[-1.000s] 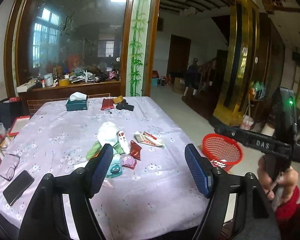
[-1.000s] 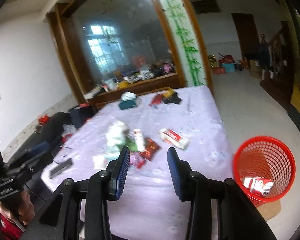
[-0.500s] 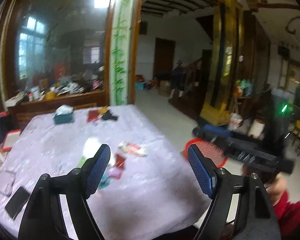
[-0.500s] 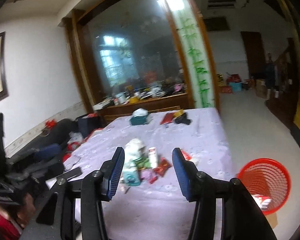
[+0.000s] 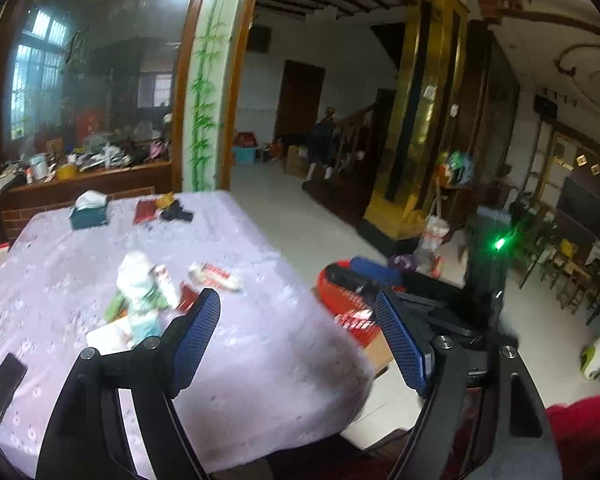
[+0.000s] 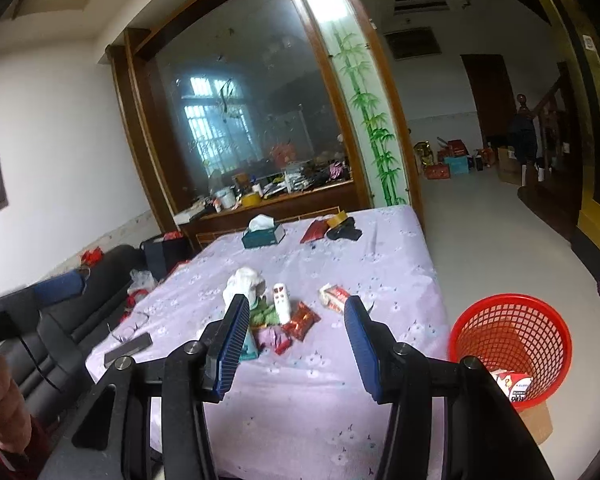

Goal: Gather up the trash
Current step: 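Move both open tools back over the cluttered table, then grasp the clear plastic bag with the left tool while the right tool grasps the blue tissue pack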

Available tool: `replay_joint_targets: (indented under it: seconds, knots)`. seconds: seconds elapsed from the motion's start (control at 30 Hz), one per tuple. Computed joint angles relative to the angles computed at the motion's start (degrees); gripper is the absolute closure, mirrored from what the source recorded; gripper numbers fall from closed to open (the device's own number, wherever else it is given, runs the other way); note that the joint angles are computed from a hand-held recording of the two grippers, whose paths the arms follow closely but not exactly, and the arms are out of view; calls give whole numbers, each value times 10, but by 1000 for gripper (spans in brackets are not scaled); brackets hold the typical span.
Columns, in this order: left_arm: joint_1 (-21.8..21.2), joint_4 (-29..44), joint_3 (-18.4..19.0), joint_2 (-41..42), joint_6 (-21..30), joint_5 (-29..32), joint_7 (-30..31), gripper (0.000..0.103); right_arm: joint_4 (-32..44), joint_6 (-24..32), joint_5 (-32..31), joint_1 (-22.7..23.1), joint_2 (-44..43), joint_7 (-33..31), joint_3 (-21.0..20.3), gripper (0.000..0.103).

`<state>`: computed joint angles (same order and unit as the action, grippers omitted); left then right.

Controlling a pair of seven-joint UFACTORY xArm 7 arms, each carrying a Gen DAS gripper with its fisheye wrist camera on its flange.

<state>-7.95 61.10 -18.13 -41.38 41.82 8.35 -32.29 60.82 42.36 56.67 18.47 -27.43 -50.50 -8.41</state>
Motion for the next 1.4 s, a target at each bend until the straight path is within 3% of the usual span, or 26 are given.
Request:
replay_joint_targets:
  seconds: [0.17, 0.27, 0.4, 0.63, 0.9, 1.0, 1.07, 1.17, 1.23, 1.33, 1.4]
  knots:
    - [43, -69, -2, -61, 24, 29, -39, 24, -4, -1, -1, 8, 28, -6, 14, 49]
    - [40, -120, 35, -90, 20, 13, -43, 24, 6, 2, -5, 5, 58, 10, 30, 49]
    - [74, -190, 70, -105, -6, 10, -56, 24, 22, 4, -37, -3, 97, 40, 62, 49]
    - [89, -249, 122, -33, -65, -10, -26, 24, 40, 2, -84, -7, 143, 67, 98, 49]
    - [121, -237, 141, 89, -149, -21, -28, 26, 71, -4, -128, -7, 193, 103, 126, 50]
    - [118, -229, 154, 120, -166, -33, -14, 35, 83, -6, -138, -4, 206, 107, 136, 50]
    - [112, -226, 162, 135, -174, -45, -2, 53, 93, -9, -141, -2, 215, 105, 142, 49]
    - [104, -226, 180, 146, -180, -69, 16, 71, 112, -11, -139, 2, 233, 105, 151, 49]
    - [90, -236, 199, 138, -194, -101, 37, 74, 129, -8, -140, 4, 249, 108, 157, 49]
    - [132, -252, 166, 115, -188, -68, 13, 75, 150, -7, -143, 9, 271, 113, 170, 49]
    - [129, -267, 172, 98, -193, -70, 20, 75, 168, -1, -151, 12, 290, 112, 179, 49]
